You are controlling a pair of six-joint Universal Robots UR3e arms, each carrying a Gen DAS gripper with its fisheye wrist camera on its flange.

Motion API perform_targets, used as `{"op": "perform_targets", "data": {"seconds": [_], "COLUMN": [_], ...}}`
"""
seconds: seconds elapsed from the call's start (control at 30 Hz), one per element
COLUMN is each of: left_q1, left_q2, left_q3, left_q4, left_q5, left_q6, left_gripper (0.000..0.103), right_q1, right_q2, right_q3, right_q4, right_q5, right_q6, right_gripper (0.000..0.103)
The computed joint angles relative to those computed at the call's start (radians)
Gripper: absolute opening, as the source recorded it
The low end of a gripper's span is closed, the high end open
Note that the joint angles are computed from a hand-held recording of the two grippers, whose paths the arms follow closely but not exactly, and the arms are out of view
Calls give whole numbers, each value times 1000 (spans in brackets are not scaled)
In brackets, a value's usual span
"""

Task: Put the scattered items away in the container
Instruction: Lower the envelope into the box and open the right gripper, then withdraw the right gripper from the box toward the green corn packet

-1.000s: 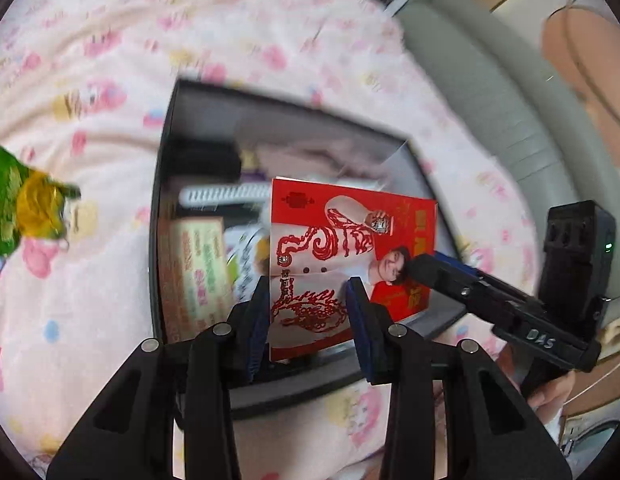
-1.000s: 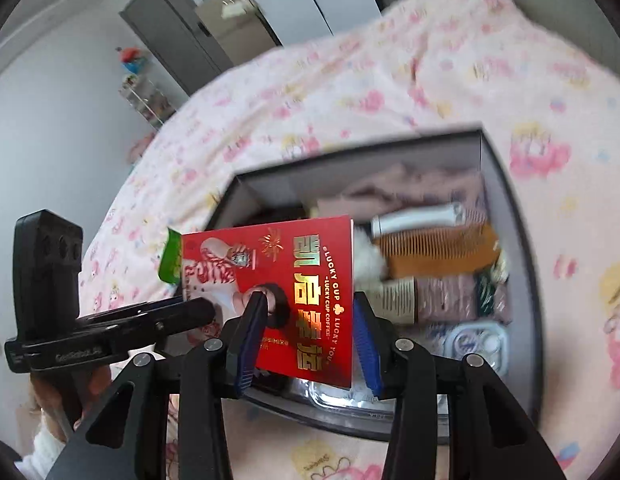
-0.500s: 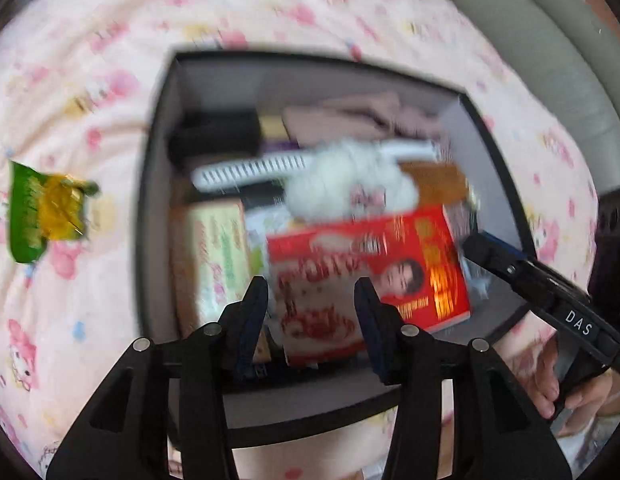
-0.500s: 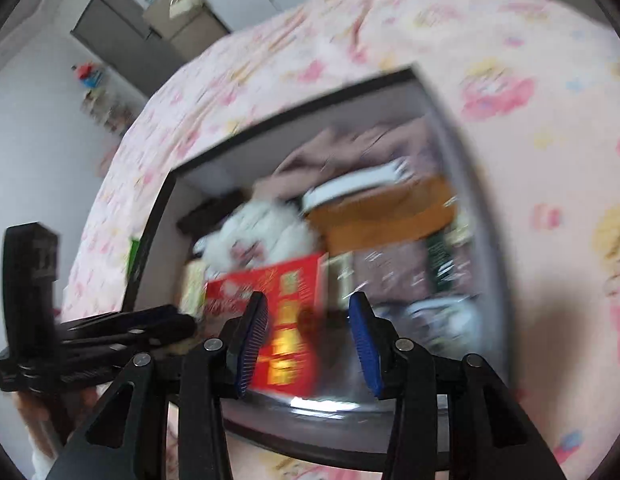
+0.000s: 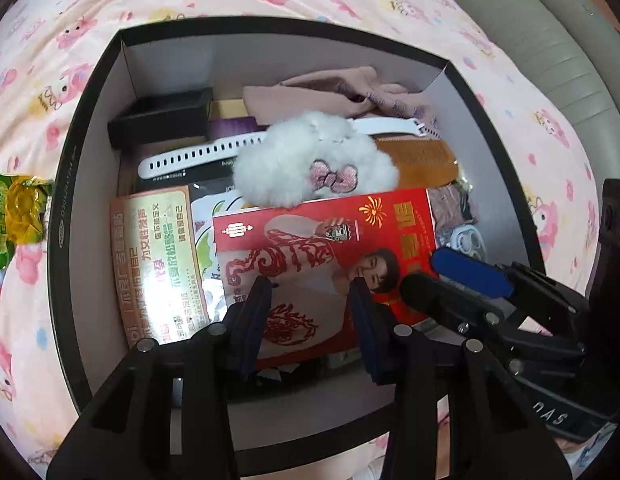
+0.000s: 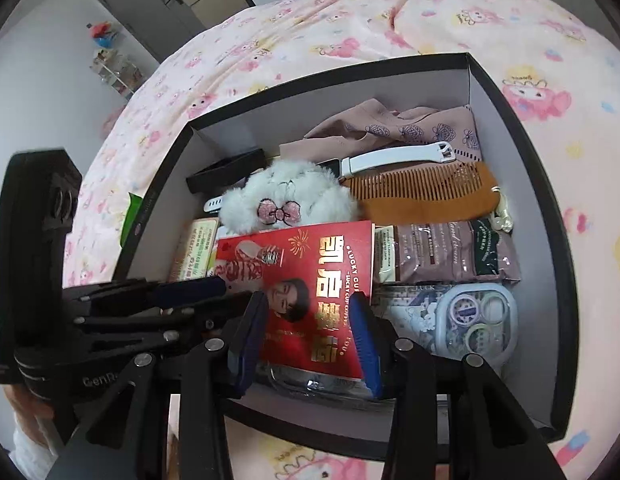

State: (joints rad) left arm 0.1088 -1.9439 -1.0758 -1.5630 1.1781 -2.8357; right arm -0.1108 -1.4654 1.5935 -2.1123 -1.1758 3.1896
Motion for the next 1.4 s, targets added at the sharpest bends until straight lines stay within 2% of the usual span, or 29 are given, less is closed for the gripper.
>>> {"op": "perform_targets", "data": {"seconds": [0.1, 0.17, 0.33, 0.43, 0.5, 0.63, 0.8, 0.93, 1.2, 1.4], "left_q1": [12, 22, 83, 130, 129, 171, 296, 424, 714, 925], "left_q2": [34, 78, 264, 389, 413, 476, 605, 698, 799, 765], "left_q3": [-47, -104, -325, -408, -435, -450, -479, -475, -427, -384], "left_q4": [30, 69, 220, 240, 267, 192, 19, -161, -446, -604], "left_q5": [-21, -29, -135, -193, -193, -224, -301, -339, -362, -368], "left_q6": [5, 10, 23, 54, 64, 119, 249, 374, 644, 818], "left_gripper": [41, 46, 48, 49, 50, 55, 55, 55, 55, 55], "right_q1": [11, 15, 111, 121, 128, 180, 296, 357, 516, 609], "right_q2": [-23, -54, -137, -207, -251, -285, -295, -276, -111, 79], "right_q3": [20, 36, 47, 79, 103, 99, 75, 39, -129, -341], "right_q4": [-17, -16, -79, -96, -89, -84, -90, -74, -67, -28], "right_q5": [-30, -56, -263, -274, -269, -303, -383, -368, -381, -386], "right_q6": [5, 15, 62, 71, 98, 124, 187, 225, 281, 281], "right_gripper": [39, 39, 39, 40, 40, 40, 40, 40, 40, 40]}}
